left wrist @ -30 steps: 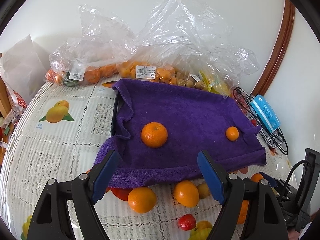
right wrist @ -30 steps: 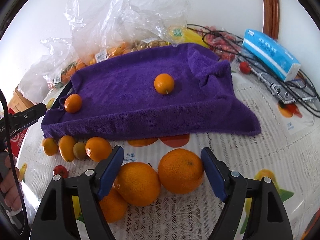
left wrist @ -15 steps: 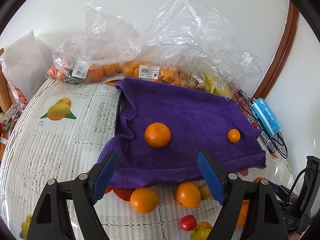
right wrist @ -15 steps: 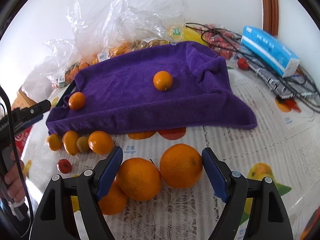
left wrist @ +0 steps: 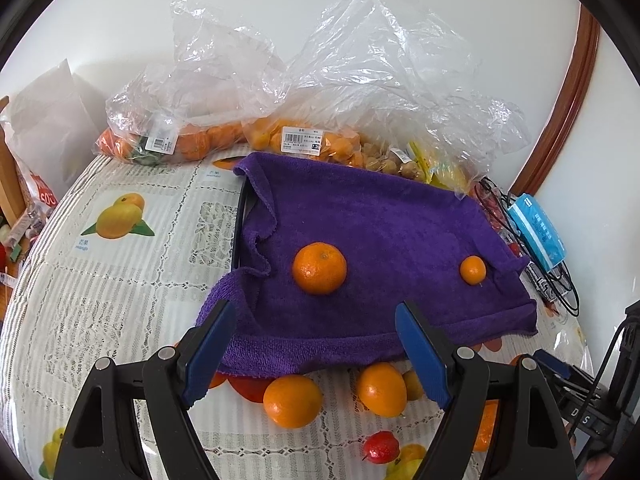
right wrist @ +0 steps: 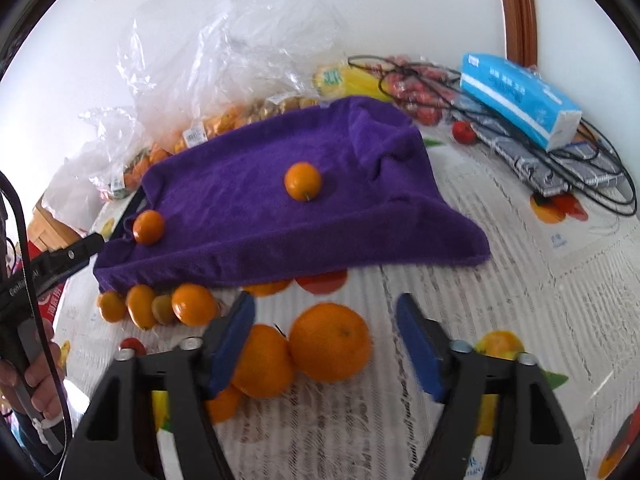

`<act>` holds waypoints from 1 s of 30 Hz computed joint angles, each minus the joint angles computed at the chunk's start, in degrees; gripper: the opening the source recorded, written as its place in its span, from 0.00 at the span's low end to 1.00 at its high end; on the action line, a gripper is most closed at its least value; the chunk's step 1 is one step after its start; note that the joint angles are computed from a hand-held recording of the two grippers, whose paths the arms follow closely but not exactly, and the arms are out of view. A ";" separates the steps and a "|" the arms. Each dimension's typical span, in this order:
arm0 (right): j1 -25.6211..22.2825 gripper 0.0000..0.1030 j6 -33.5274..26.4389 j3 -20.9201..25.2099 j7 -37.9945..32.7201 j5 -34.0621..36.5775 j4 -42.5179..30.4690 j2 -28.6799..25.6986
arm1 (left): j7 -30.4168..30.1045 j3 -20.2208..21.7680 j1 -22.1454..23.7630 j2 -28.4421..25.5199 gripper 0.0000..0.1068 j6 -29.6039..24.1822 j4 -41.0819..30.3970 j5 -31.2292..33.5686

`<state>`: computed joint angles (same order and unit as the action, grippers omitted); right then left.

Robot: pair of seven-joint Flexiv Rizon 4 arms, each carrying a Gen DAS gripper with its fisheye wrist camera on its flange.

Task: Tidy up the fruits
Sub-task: 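Grasp a large orange in front of the towel with the right tool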

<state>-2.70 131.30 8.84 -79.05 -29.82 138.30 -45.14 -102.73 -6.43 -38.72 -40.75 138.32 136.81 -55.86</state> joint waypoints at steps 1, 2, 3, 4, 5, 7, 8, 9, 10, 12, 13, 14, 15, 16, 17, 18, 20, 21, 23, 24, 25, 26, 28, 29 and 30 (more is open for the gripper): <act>-1.13 0.56 -0.02 0.36 0.23 -1.30 0.08 -0.18 | 0.03 0.00 0.03 -0.03 0.75 -0.05 -0.02 0.10; -1.36 0.55 0.69 0.37 0.09 -1.22 0.27 -0.32 | 0.43 0.05 -0.17 -0.08 0.75 -0.19 -0.18 -0.30; -0.56 0.49 1.10 -0.09 -0.31 -0.01 0.53 -0.19 | 0.83 0.08 -0.38 -0.09 0.75 -0.29 -0.30 -0.77; 0.72 0.46 1.30 -0.74 -0.93 1.72 0.82 0.05 | 1.16 0.08 -0.51 -0.12 0.75 -0.38 -0.42 -1.15; 0.87 0.45 1.00 -0.90 -1.17 1.83 0.99 0.22 | 1.24 0.04 -0.49 -0.14 0.75 -0.40 -0.45 -1.26; 1.29 0.43 -0.34 -1.25 -1.62 2.09 1.24 0.66 | 1.03 -0.09 -0.23 -0.14 0.75 -0.58 -0.43 -1.14; 2.73 0.43 -0.44 -2.02 -2.75 3.77 1.48 0.73 | 1.01 -0.10 -0.19 -0.14 0.75 -0.66 -0.43 -1.12; 4.16 0.43 -0.46 -2.68 -3.84 5.58 1.63 0.72 | 1.03 -0.07 -0.25 -0.17 0.75 -0.63 -0.44 -1.21; 5.53 0.43 -0.34 -3.25 -4.88 7.46 1.63 0.49 | 1.09 -0.03 -0.35 -0.21 0.75 -0.54 -0.47 -1.36; 6.37 0.43 0.30 -3.28 -5.81 9.56 1.01 -0.53 | 1.74 -0.01 -0.69 -0.27 0.75 -0.63 -0.73 -2.29; 5.96 0.43 -0.03 -2.93 -5.78 9.34 0.58 -0.80 | 1.78 -0.06 -0.65 -0.29 0.75 -0.60 -0.68 -2.32; 5.67 0.43 0.10 -2.59 -5.83 9.29 0.21 -1.11 | 1.91 -0.10 -0.63 -0.34 0.75 -0.66 -0.74 -2.47; 5.95 0.43 0.79 -2.59 -6.25 9.88 -0.08 -1.50 | 2.17 -0.15 -0.71 -0.35 0.75 -0.78 -0.84 -2.83; 7.03 0.40 1.73 -3.01 -7.00 11.32 -0.39 -1.93 | 2.49 -0.18 -0.78 -0.36 0.75 -0.90 -0.91 -3.17; 8.05 0.35 2.36 -3.43 -7.73 12.59 -0.55 -2.19 | 3.03 -0.17 -1.00 -0.43 0.75 -1.01 -1.07 -3.83; 8.66 0.35 2.75 -3.65 -8.37 13.26 -0.68 -2.36 | 3.58 -0.20 -1.19 -0.44 0.75 -1.11 -1.20 -4.55; 10.34 0.35 3.52 -4.31 -9.83 15.16 -0.57 -2.48 | 4.27 -0.37 -1.29 -0.38 0.75 -1.21 -1.23 -5.46; 10.72 0.35 3.94 -4.45 -10.54 15.64 -0.35 -2.41 | 4.01 -0.52 -1.03 -0.26 0.75 -1.19 -1.00 -5.12; 10.30 0.35 5.23 -4.16 -11.46 15.68 0.13 -2.40 | 1.70 -0.73 0.28 0.08 0.75 -0.77 0.13 -1.69; 10.01 0.35 5.79 -4.02 -11.72 15.66 0.36 -2.34 | -0.14 -0.78 1.08 0.12 0.75 -0.19 0.87 0.96; 9.71 0.35 6.28 -3.92 -11.87 15.68 0.65 -2.23 | -0.97 -0.69 1.25 0.10 0.75 -0.06 1.18 2.05; 9.45 0.35 6.50 -3.82 -11.90 15.62 0.87 -2.13 | -1.73 -0.70 1.26 0.06 0.75 -0.12 1.43 2.81; 8.46 0.35 6.68 -3.63 -11.95 14.74 1.38 -1.82 | -3.90 -0.92 1.88 -0.10 0.75 -0.53 1.97 5.46; 8.09 0.35 7.19 -3.63 -12.29 14.47 1.72 -1.80 | -5.23 -1.11 2.35 -0.16 0.75 -0.83 2.24 7.23; 8.12 0.35 7.93 -3.70 -12.70 14.76 2.00 -1.92 | -6.67 -1.25 2.88 -0.30 0.75 -0.95 2.50 9.38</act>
<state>5.42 139.23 5.14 -91.75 -15.06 140.30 -47.06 -109.40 -7.69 -35.85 -41.06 137.38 139.32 -46.48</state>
